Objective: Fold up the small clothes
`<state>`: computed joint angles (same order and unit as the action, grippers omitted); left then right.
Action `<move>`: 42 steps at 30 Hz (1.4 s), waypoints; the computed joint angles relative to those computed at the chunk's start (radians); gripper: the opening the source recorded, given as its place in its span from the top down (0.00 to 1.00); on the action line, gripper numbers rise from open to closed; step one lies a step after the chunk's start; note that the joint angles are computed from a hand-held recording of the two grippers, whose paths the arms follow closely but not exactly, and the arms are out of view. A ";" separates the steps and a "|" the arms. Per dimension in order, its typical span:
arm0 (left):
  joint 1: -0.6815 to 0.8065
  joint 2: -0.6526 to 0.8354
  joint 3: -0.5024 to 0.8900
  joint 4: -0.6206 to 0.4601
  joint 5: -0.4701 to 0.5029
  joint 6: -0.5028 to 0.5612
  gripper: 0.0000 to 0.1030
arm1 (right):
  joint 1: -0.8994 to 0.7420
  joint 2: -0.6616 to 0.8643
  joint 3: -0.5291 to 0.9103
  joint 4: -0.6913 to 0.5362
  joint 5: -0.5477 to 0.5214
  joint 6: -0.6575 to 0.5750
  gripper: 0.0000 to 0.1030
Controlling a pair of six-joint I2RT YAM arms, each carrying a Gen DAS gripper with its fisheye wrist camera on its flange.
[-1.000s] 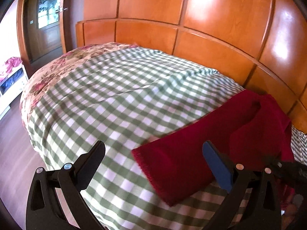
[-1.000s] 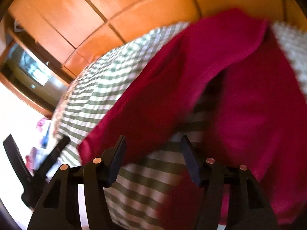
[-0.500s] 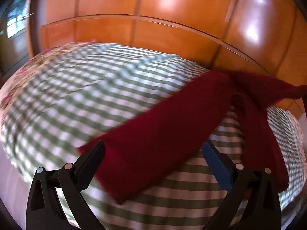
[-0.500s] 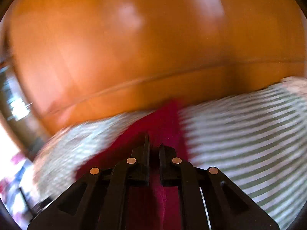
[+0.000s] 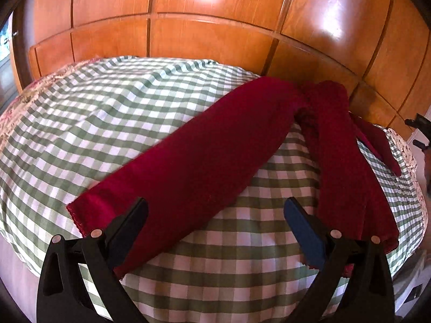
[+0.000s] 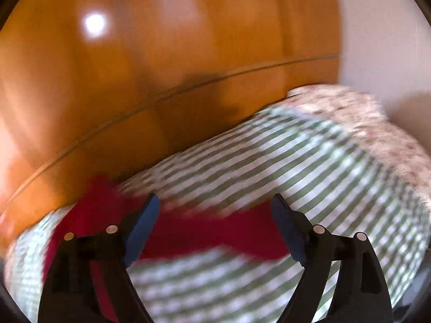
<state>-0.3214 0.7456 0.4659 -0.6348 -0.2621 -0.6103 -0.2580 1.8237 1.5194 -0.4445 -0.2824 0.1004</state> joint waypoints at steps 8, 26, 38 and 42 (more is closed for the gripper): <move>0.021 -0.020 -0.018 0.011 0.033 -0.012 0.03 | 0.240 -0.235 -0.426 -0.159 -0.439 -0.102 0.51; 0.044 -0.038 -0.003 0.074 0.260 0.064 0.31 | 0.121 -0.471 -0.412 -0.168 -0.348 -0.108 0.93; -0.142 0.644 0.242 0.458 0.503 0.008 0.43 | -0.185 -0.292 -0.253 -0.031 -0.043 -0.209 0.93; -0.159 0.788 0.315 0.554 0.520 -0.104 0.43 | -0.180 -0.215 -0.255 0.020 0.031 -0.221 0.93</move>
<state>-0.4801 1.5337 0.7807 -0.0803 0.2583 -0.7146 -0.4382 1.6084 1.2641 -0.4241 -0.2518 -0.1209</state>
